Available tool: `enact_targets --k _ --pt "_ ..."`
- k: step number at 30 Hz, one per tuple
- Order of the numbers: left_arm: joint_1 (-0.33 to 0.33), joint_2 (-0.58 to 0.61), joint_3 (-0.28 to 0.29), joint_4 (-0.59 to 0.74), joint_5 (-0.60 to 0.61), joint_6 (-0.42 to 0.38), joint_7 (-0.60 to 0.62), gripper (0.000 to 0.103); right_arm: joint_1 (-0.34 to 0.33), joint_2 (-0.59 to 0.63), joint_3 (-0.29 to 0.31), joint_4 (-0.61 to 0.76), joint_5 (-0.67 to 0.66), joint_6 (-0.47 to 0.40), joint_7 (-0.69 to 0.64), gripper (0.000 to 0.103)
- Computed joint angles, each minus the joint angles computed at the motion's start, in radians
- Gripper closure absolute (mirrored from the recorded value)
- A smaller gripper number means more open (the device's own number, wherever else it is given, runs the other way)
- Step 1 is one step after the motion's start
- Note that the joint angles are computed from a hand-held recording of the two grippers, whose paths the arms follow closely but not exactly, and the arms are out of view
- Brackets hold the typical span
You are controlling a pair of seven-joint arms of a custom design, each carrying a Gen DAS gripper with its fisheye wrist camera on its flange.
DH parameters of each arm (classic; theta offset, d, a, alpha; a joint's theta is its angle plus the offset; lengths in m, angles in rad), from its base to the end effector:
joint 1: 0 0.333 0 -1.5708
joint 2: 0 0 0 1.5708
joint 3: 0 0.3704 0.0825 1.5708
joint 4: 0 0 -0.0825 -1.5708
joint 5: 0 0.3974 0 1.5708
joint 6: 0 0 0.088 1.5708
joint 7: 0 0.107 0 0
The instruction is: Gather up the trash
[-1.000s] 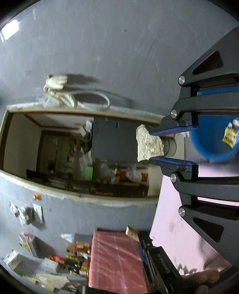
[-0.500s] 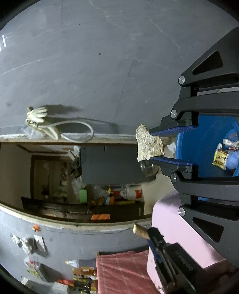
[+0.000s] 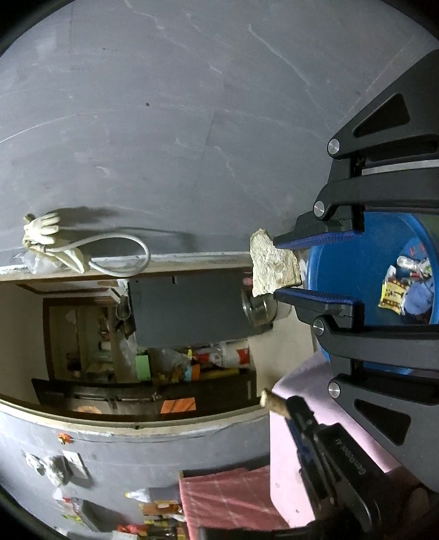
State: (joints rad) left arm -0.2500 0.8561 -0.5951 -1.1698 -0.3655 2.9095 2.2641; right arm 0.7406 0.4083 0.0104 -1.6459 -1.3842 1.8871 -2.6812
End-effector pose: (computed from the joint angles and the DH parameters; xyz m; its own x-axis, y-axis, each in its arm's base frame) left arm 0.7232 -0.4602 0.4662 -0.7819 -0.5951 0.1860 -0.4136 0.2719 -0.8689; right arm 0.5697 0.4303 0.4617 -0.5872 -0.8086 -0.0374 -0.2257 0.2079 -0.9518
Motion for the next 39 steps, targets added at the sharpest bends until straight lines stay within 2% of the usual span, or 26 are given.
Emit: enact_targets --k 2,8,15,20,23,26,28,30,32,34,37,39 --pt "-0.017 0.005 0.031 0.018 0.011 -0.031 -0.029 0.09 -0.009 -0.009 0.0 -0.018 -0.003 0.03 0.023 0.08" --pt "-0.036 0.015 0.072 0.05 0.016 -0.096 -0.071 0.09 -0.036 -0.026 0.007 -0.05 0.003 0.095 0.064 0.08" --pt "-0.046 0.017 0.086 0.062 0.019 -0.097 -0.082 0.087 -0.037 -0.02 0.006 -0.04 0.005 0.105 0.053 0.08" --pt "-0.037 0.013 0.075 0.052 0.01 -0.088 -0.077 0.075 -0.035 -0.02 0.004 -0.038 0.007 0.101 0.049 0.079" --pt "-0.033 0.008 0.073 0.045 0.005 -0.082 -0.081 0.069 -0.033 -0.021 0.003 -0.038 0.004 0.098 0.053 0.069" --pt "-0.027 0.001 0.067 0.036 -0.003 -0.063 -0.086 0.059 -0.034 -0.022 0.002 -0.039 -0.001 0.094 0.056 0.068" --pt "-0.026 -0.006 0.068 0.027 -0.004 -0.043 -0.094 0.048 -0.032 -0.023 0.002 -0.038 -0.005 0.086 0.057 0.064" --pt "-0.016 -0.015 0.058 0.013 -0.005 -0.016 -0.092 0.04 -0.028 -0.023 0.002 -0.039 -0.015 0.077 0.067 0.056" --pt "0.004 -0.021 0.036 -0.002 -0.009 0.012 -0.08 0.034 -0.025 -0.023 0.002 -0.036 -0.026 0.069 0.074 0.053" --pt "0.017 -0.026 0.027 -0.012 -0.009 0.036 -0.081 0.022 -0.022 -0.02 0.004 -0.028 -0.029 0.061 0.074 0.051" --pt "0.062 -0.028 -0.026 -0.037 -0.02 0.075 -0.065 0.014 -0.017 -0.015 0.004 -0.014 -0.036 0.053 0.082 0.048" --pt "0.086 -0.037 -0.047 -0.061 -0.023 0.104 -0.063 0.009 -0.014 -0.01 0.004 -0.004 -0.039 0.053 0.082 0.041"
